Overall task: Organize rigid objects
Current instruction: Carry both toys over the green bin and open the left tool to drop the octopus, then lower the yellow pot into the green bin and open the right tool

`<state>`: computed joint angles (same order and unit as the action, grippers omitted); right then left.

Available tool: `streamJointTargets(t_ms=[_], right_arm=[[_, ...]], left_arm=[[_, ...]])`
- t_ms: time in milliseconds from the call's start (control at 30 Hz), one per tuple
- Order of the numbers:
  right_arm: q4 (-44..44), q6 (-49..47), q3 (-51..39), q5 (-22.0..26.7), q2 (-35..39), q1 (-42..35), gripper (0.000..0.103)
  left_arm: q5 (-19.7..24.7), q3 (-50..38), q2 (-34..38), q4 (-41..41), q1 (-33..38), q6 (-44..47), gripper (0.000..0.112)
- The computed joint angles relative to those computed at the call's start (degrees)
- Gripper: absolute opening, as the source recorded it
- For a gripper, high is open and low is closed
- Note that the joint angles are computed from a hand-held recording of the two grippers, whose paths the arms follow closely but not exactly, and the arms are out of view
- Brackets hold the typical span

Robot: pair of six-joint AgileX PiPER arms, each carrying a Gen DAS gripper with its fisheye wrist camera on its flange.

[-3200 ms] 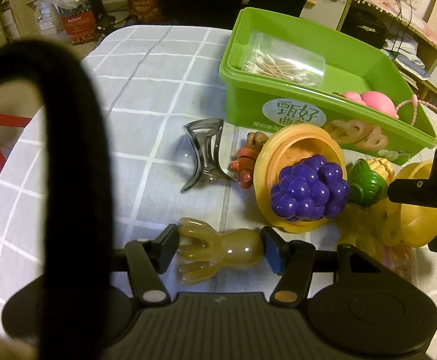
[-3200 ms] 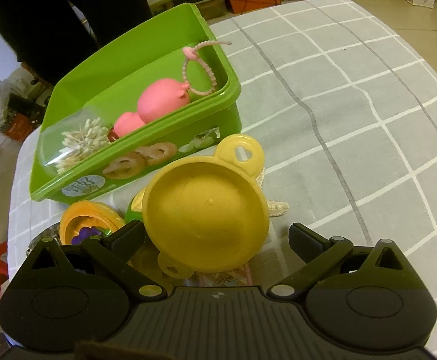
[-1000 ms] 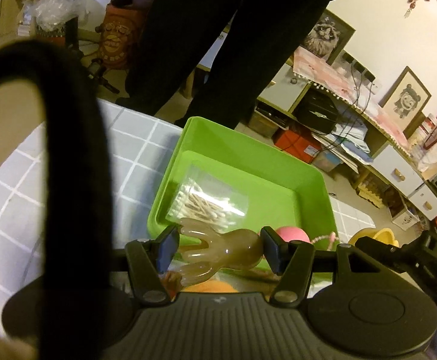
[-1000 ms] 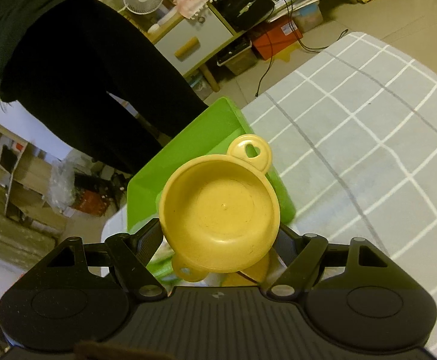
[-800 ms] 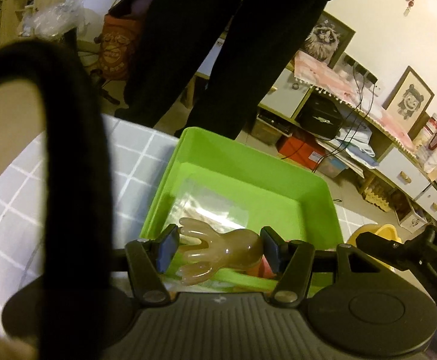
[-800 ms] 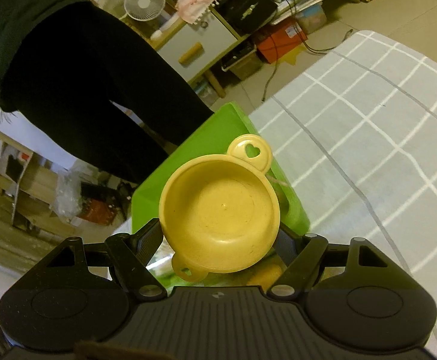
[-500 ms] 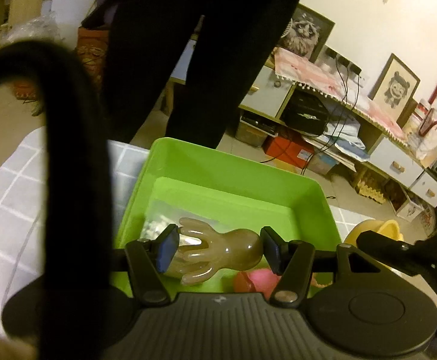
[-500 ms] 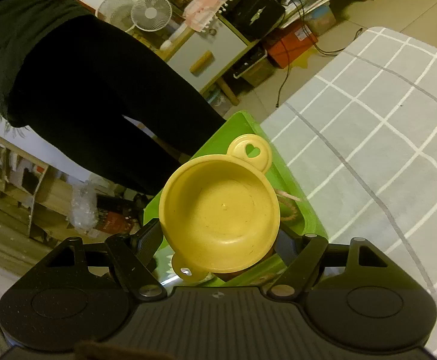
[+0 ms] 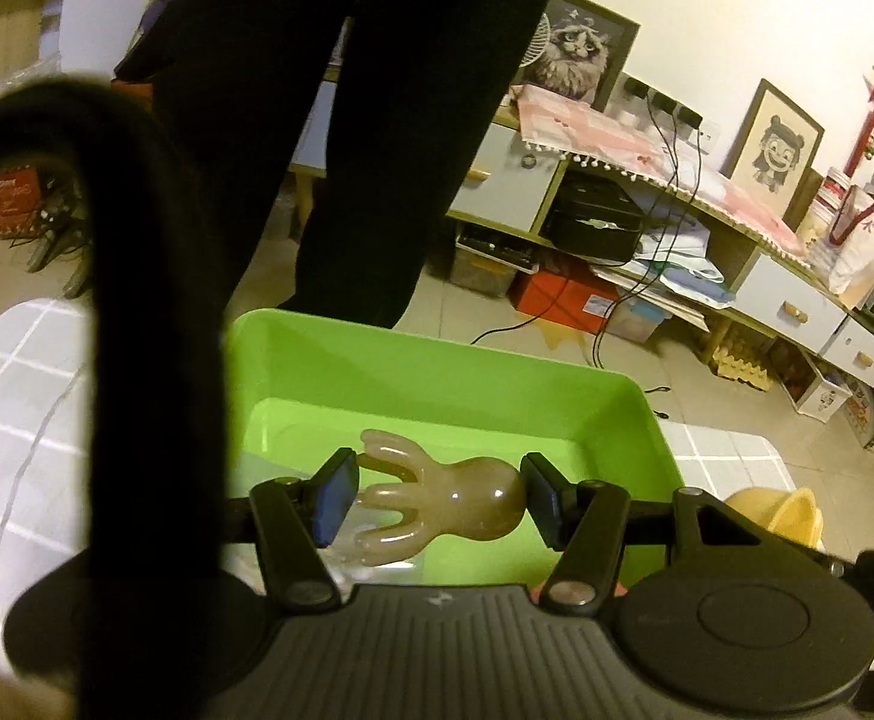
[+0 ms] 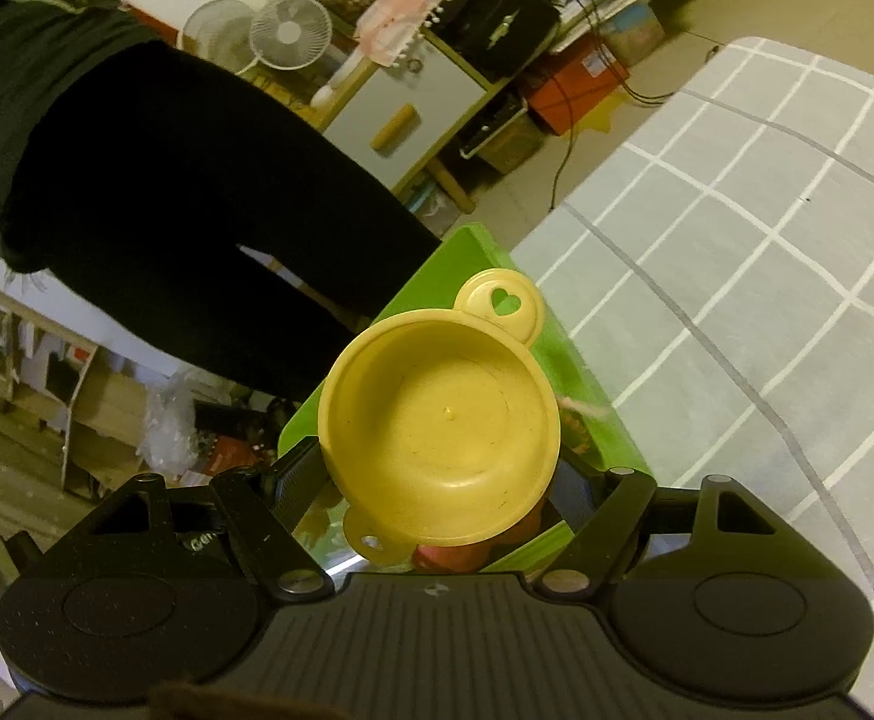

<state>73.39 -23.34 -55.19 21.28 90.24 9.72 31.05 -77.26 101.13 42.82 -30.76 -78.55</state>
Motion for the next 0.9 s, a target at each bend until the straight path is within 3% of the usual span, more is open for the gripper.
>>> streamJointTargets(t_ms=[367,467,533,600,767,900], right_arm=[[-2.3,2.3,0.0,-1.2,0.1,0.7,0.08],[-2.6,2.5,-0.5,-1.3,0.5,1.2,0.08],[-2.7,2.1,-0.6,-1.5,0.6,1.5,0.083],[-5.8,4.9,-0.9,-2.0,0.3,2.1,0.095],[-7.7,5.2,-1.1,-1.6,-0.6,2.4,0.099],[-14.8,11.5,-1.6,-1.7,-1.7,2.9,0.099]], left_arm=[[-1.0,-4.8,4.6,-1.5,0.4,3.0,0.028],[-2.9,-3.3,4.0,1.3,0.4,-0.1,0.028],[-3.1,-2.6,3.4,4.5,0.0,-3.4,0.039],[-0.9,-3.1,3.4,5.5,-0.4,-5.0,0.066],[-0.2,-2.6,2.0,3.9,-0.2,-3.3,0.067],[0.8,-1.7,0.4,2.4,-0.6,-2.3,0.067]])
